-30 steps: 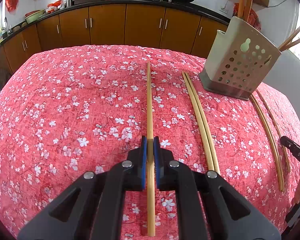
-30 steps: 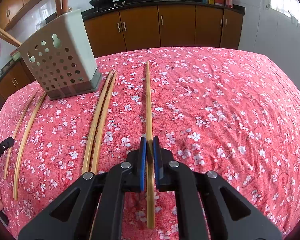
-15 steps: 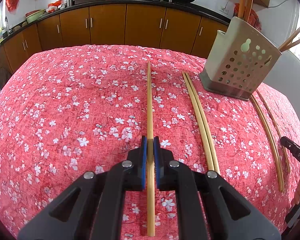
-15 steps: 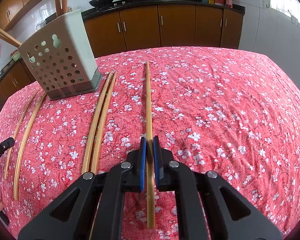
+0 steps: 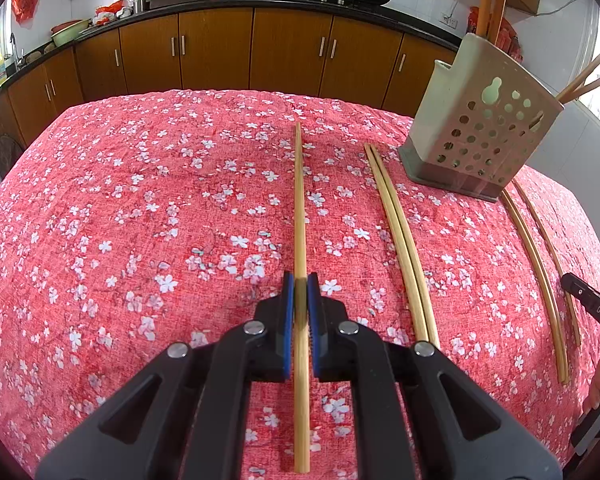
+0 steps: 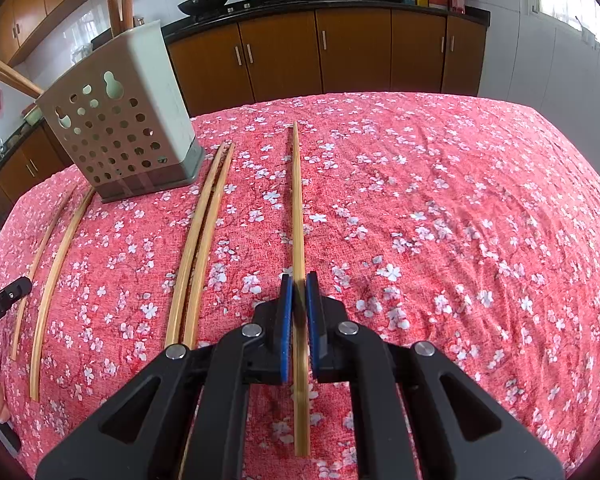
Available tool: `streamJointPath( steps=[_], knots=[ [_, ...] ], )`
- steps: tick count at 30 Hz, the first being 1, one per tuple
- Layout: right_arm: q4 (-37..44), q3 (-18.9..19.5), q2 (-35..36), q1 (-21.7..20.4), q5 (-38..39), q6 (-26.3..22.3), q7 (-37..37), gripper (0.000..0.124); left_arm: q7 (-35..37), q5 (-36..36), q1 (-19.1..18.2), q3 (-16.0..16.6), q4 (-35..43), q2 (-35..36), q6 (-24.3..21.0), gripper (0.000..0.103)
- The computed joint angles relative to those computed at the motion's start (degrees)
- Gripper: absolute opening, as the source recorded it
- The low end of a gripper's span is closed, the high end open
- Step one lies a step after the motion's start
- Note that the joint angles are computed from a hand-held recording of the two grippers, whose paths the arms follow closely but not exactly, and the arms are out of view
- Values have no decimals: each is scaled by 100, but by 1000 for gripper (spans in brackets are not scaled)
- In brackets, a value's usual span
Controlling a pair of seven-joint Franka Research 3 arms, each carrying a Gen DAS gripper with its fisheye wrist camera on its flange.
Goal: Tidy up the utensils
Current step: 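Grasp a bamboo chopstick with the left tool while the right tool holds its chopstick, then lift both chopsticks upright over the holder and open both tools to drop them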
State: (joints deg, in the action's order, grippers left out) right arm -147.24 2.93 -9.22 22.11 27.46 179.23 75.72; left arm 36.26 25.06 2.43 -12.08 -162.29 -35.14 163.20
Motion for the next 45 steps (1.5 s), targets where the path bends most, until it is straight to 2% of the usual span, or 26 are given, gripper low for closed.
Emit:
streamJointPath(
  steps=[4, 7, 11, 16, 18, 21, 23, 26, 29, 31, 38, 45],
  knots=[
    [-133, 149, -132, -155, -236, -8, 183, 8, 37, 122, -13, -119, 64, -24, -238, 9],
    [-194, 85, -204, -80, -236, -20, 201, 8, 30, 125, -84, -70, 23, -68, -238, 10],
    [-210, 349, -225, -372, -638, -33, 564, 8, 6, 121, -90, -61, 20, -74, -238, 10],
    [-232, 57, -246, -63, -458, -29, 410, 8, -68, 108, -149, -70, -36, -172, -294, 10],
    [-204, 53, -225, -74, -462, -43, 396, 8, -88, 95, -169, -72, -63, -212, -314, 10],
    [-204, 261, -224, -302, -696, -45, 596, 8, -126, 133, -157, -131, -30, -210, -399, 9],
    [-184, 169, -233, -224, -652, -90, 559, 8, -119, 169, -166, -147, 9, -190, -475, 8],
    [-218, -222, -372, 179, -153, -32, 236, 8, 63, 36, -349, 51, 50, -190, -611, 7],
    [-274, -267, -568, 229, 6, 108, 163, 8, 144, 37, -331, 63, 69, -332, -723, 7],
    [-312, -223, -722, 180, 2, 211, 194, 8, 192, 41, -322, 74, 92, -446, -752, 7],
    [-350, -476, -1005, 432, 46, 552, 239, 8, 260, 153, -205, 12, 248, -914, -774, 7],
    [-359, -974, -1179, 887, -89, 947, 278, 8, 192, 295, -31, -82, 457, -1211, -591, 7]
  ],
)
